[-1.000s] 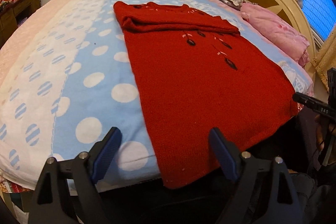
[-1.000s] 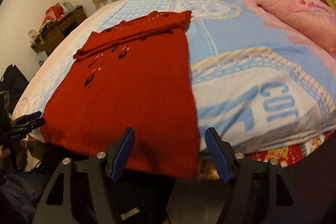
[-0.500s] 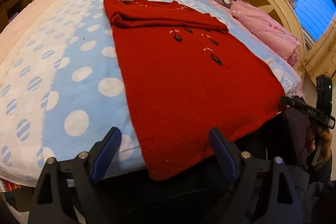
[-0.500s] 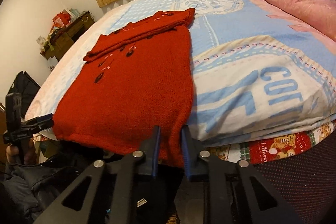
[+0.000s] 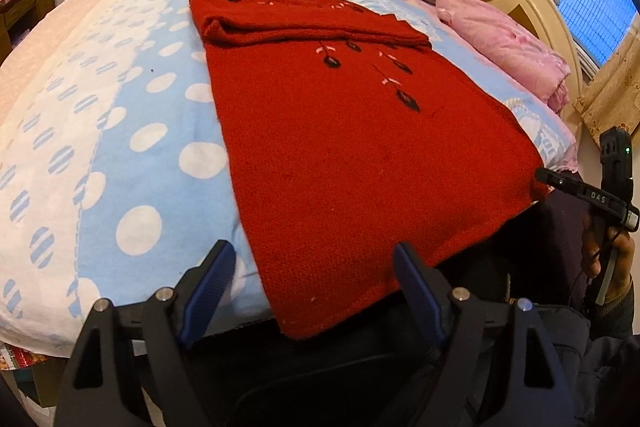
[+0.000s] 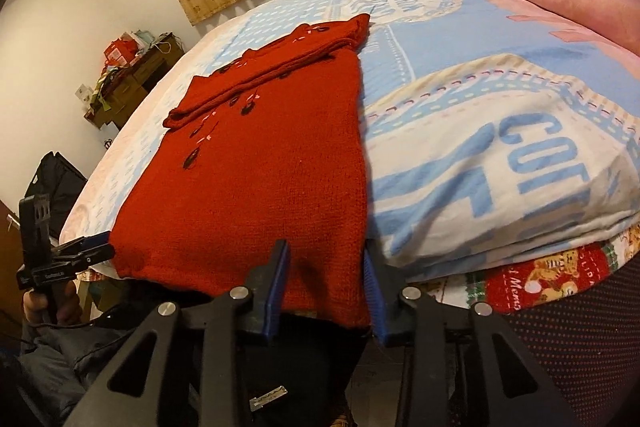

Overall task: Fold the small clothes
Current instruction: 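Grasp the sweater hem with the right tool while the left tool grasps the hem too, then lift the hem with both tools and fold it up onto the collar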

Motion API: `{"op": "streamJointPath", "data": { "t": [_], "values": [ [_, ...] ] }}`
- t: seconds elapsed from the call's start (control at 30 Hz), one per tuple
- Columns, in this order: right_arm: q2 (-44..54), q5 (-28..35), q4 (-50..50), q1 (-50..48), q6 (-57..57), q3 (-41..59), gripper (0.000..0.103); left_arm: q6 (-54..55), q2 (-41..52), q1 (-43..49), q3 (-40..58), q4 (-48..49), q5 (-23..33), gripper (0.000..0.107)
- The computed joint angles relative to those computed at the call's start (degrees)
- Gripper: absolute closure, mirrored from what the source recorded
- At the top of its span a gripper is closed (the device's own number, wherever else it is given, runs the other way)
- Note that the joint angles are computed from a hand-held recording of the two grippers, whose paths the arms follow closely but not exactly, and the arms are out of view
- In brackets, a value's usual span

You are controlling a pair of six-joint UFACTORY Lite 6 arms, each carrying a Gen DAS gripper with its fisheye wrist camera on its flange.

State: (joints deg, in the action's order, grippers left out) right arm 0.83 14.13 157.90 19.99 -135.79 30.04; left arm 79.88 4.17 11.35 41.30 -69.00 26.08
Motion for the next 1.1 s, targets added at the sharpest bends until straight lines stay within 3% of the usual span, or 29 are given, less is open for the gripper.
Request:
{"op": "streamJointPath", "data": {
  "t": [0.03, 0.1, 0.13, 0.2, 0.33, 0.4, 0.5, 0.53, 0.57, 0.6, 0.63, 0.67, 0.8, 0.93, 1.1],
  "values": [
    [0.1, 0.1, -0.8, 0.0, 0.4, 0.0, 0.066, 0.3, -0.2, 0.3, -0.2, 0.0, 0.4, 0.025],
    [0.1, 0.9, -4.2, -0.6, 3.6, -0.2, 0.072, -0.2, -0.5, 0.6, -0.3, 0.8, 0.9, 0.036],
    [0.1, 0.8, -4.9, -0.7, 4.1, -0.2, 0.079, -0.6, -0.7, 0.6, -0.3, 1.3, 0.8, 0.039],
    [-0.1, -0.1, -2.4, -0.5, 1.5, -0.2, 0.082, -1.9, -1.3, 0.6, -0.4, 2.7, 1.0, 0.052],
    [0.7, 1.0, -9.9, -1.6, 8.4, -0.1, 0.082, -4.0, -1.8, 0.7, -0.4, 4.8, 2.0, 0.051],
    [1.3, 2.6, -12.6, -2.9, 11.3, -0.3, 0.082, -3.9, -0.7, 0.5, 0.3, 4.9, 2.9, 0.035],
    [1.9, 3.7, -10.6, -3.0, 8.1, -0.6, 0.082, -2.8, -0.3, -0.3, 0.0, 3.6, 2.5, 0.034],
    [1.6, 4.2, -10.8, -3.1, 8.2, -1.0, 0.088, -2.3, -0.6, 0.0, -0.2, 3.3, 2.9, 0.036],
    [1.0, 5.0, -13.1, -3.6, 9.9, -1.4, 0.094, -1.9, -1.2, 0.6, -0.5, 2.8, 2.9, 0.053],
    [0.1, 6.0, -15.2, -4.1, 11.6, -1.9, 0.097, -1.9, -1.8, 1.3, -0.7, 2.7, 2.5, 0.088],
    [-1.4, 7.6, -17.7, -5.0, 13.5, -2.8, 0.097, -2.8, -1.1, 2.9, 0.3, 3.9, 4.1, 0.102],
    [-3.0, 9.4, -20.8, -6.1, 16.0, -3.7, 0.098, -2.8, -0.1, 5.2, 1.4, 4.2, 7.4, 0.098],
    [-9.9, 15.2, -28.3, -9.1, 22.6, -6.4, 0.098, 0.9, -1.5, 9.9, 1.7, 1.2, 13.7, 0.098],
    [-12.3, 14.9, -28.8, -8.6, 24.5, -5.8, 0.098, 2.4, -4.9, 13.1, 1.8, -0.5, 19.1, 0.098],
    [-12.4, 15.8, -33.2, -9.6, 30.8, -2.9, 0.099, 1.2, -1.0, 14.8, 5.7, -1.9, 24.2, 0.099]
  ]
}}
